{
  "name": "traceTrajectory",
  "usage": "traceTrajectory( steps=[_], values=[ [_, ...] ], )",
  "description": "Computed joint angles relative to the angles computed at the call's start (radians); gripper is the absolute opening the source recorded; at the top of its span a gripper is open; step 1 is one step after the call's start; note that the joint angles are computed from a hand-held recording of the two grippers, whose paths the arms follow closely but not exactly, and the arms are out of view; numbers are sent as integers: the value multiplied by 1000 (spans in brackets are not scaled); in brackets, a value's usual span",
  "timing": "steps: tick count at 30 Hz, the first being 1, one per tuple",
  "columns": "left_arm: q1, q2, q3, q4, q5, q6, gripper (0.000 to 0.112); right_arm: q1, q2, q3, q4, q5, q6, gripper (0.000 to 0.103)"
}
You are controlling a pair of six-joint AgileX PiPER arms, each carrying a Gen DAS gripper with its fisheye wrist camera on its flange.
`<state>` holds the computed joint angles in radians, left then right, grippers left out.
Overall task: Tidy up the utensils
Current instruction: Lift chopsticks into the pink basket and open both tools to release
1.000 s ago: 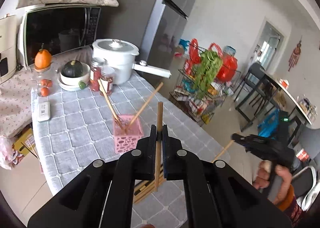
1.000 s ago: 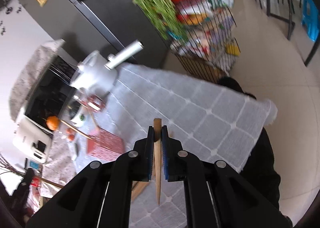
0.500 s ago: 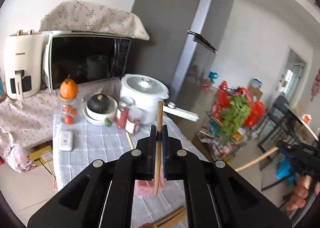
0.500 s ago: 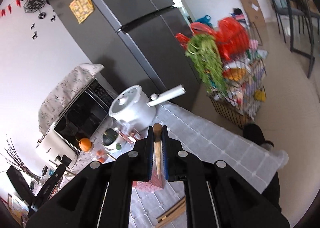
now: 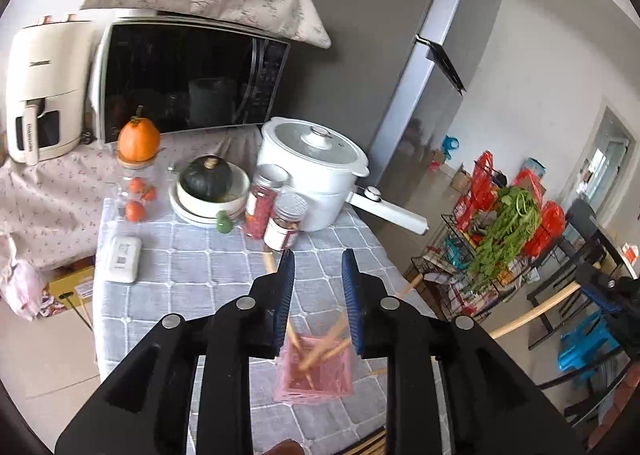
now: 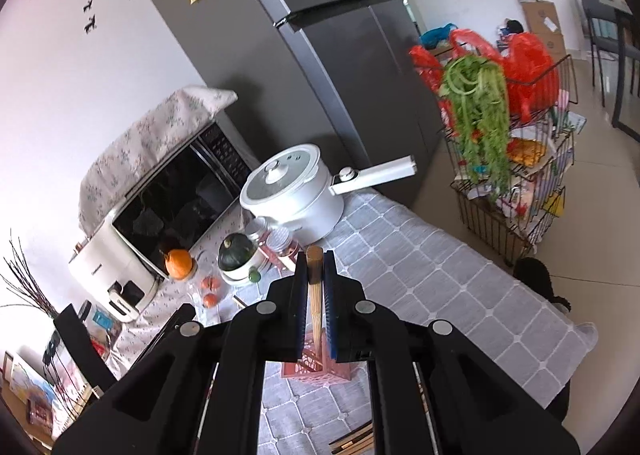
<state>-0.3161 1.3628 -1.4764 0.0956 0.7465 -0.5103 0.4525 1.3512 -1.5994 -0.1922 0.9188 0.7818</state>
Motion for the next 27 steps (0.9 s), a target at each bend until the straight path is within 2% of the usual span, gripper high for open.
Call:
traceTrajectory(
  steps=[5,8,16,22,24,26,27],
  values=[
    [62,-94,65,-46,-14,-10,35,60,45,-21,-64,6,42,8],
    [107,-114,81,-94,6,12,45,77,83,-36,-74,11,52,8],
    [169,-136,100,-151,-5,57,45,114,196,-91,-94,19,78,8],
    [199,-120,96,-195,11,88,45,165,315,-228,-138,80,57,8],
    [203,-119,98,-200,13,93,46,173,346,-280,-117,95,12,12],
    [198,-122,100,-194,14,91,48,192,345,-292,-154,89,38,23],
    [196,-124,101,-190,13,88,50,200,334,-282,-173,80,56,34]
  ],
)
